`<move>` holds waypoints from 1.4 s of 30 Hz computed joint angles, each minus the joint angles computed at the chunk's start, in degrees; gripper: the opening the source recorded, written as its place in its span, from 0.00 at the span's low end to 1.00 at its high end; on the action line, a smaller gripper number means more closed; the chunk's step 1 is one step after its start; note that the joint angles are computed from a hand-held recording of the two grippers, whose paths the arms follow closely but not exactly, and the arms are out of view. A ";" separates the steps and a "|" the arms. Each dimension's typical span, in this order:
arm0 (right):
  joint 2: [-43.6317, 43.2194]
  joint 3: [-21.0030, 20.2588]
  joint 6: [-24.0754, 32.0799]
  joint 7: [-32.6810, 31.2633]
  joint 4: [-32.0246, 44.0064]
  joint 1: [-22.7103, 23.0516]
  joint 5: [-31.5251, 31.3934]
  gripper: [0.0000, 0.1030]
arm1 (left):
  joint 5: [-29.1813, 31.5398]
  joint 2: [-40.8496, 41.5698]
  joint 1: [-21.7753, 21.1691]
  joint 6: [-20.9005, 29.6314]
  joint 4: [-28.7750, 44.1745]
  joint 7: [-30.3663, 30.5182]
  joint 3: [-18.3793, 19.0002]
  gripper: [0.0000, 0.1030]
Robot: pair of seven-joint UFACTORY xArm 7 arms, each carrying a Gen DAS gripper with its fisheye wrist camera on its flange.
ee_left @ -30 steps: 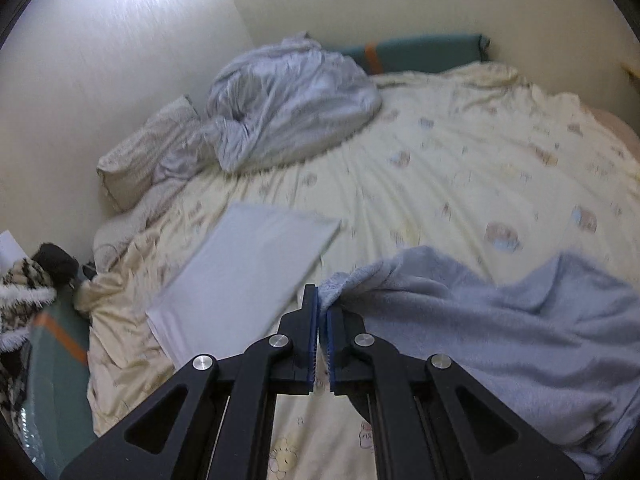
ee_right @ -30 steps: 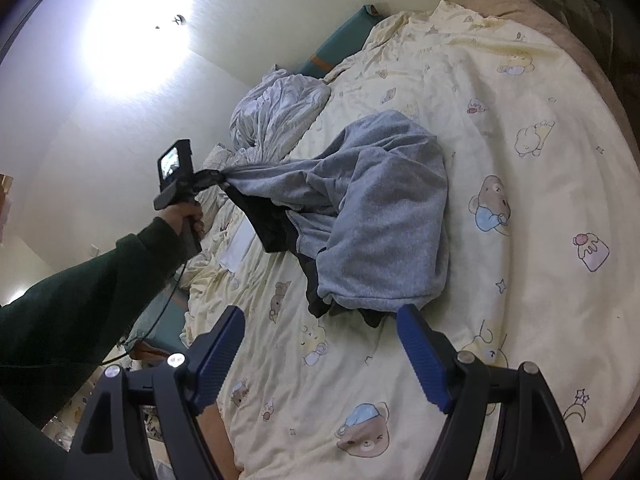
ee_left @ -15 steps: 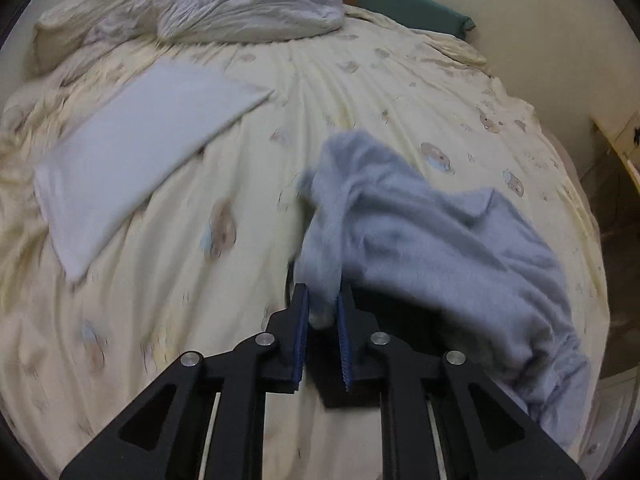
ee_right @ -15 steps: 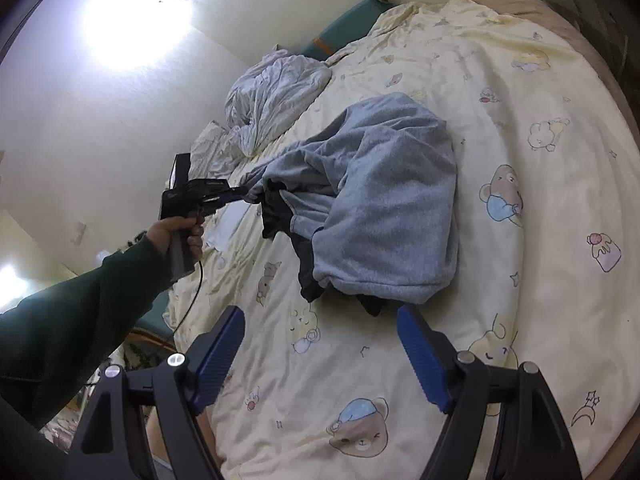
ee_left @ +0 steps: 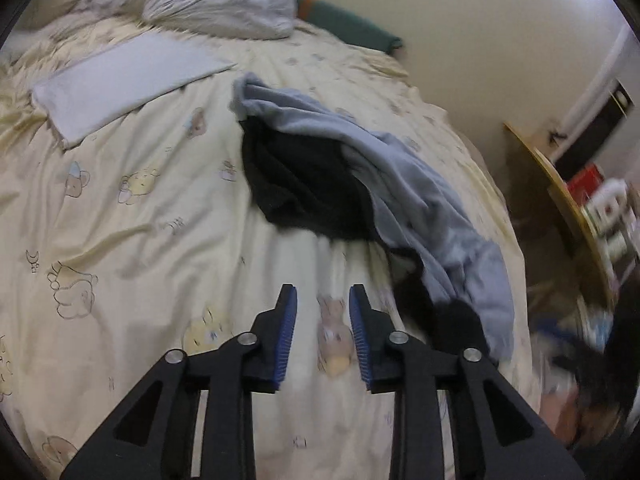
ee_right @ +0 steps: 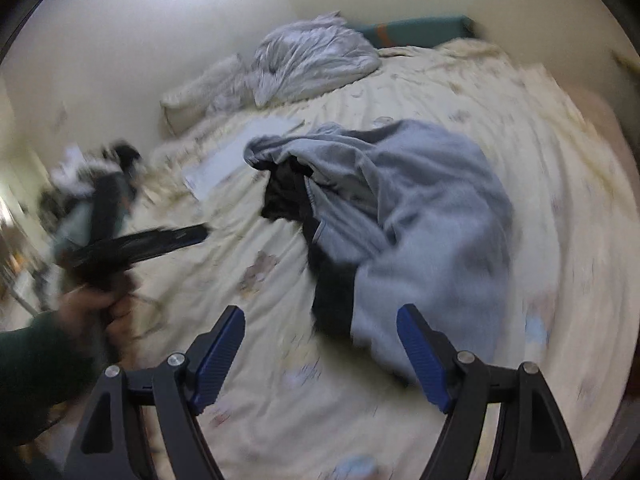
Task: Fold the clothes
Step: 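Grasp the sweatshirt hem with the right tool and lift it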
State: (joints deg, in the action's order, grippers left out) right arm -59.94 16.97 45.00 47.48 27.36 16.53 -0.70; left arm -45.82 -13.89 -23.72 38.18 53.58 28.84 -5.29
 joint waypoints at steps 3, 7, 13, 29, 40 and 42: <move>10.78 -0.55 -1.14 -4.37 4.27 -2.70 -3.26 0.77 | -2.24 -0.51 -0.43 0.11 -1.79 1.60 0.42 0.32; 22.85 0.04 -1.81 -7.17 9.67 -5.40 -7.78 0.77 | -5.17 -1.13 -1.02 -1.53 -2.65 1.19 0.18 0.37; 36.02 0.10 -2.84 -5.94 16.12 -6.93 -13.99 0.77 | -10.00 -0.95 -1.97 -2.79 -2.18 5.21 1.00 0.53; 25.68 -4.27 7.40 -9.68 24.26 -13.60 -27.31 0.04 | -15.81 2.73 2.20 0.45 0.54 4.95 0.63 0.56; 27.78 -7.23 10.43 -11.60 34.06 -31.60 -43.14 0.03 | -13.48 4.02 2.39 0.08 0.81 3.13 -0.36 0.56; 28.34 -8.03 11.22 -10.68 34.67 -33.93 -45.62 0.03 | -13.21 4.46 2.42 -0.04 1.07 3.03 -0.52 0.56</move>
State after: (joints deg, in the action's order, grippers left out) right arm -31.60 8.93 56.22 36.80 62.03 -17.40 -46.31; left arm -59.03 -9.43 -21.30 38.14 54.65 31.87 -5.81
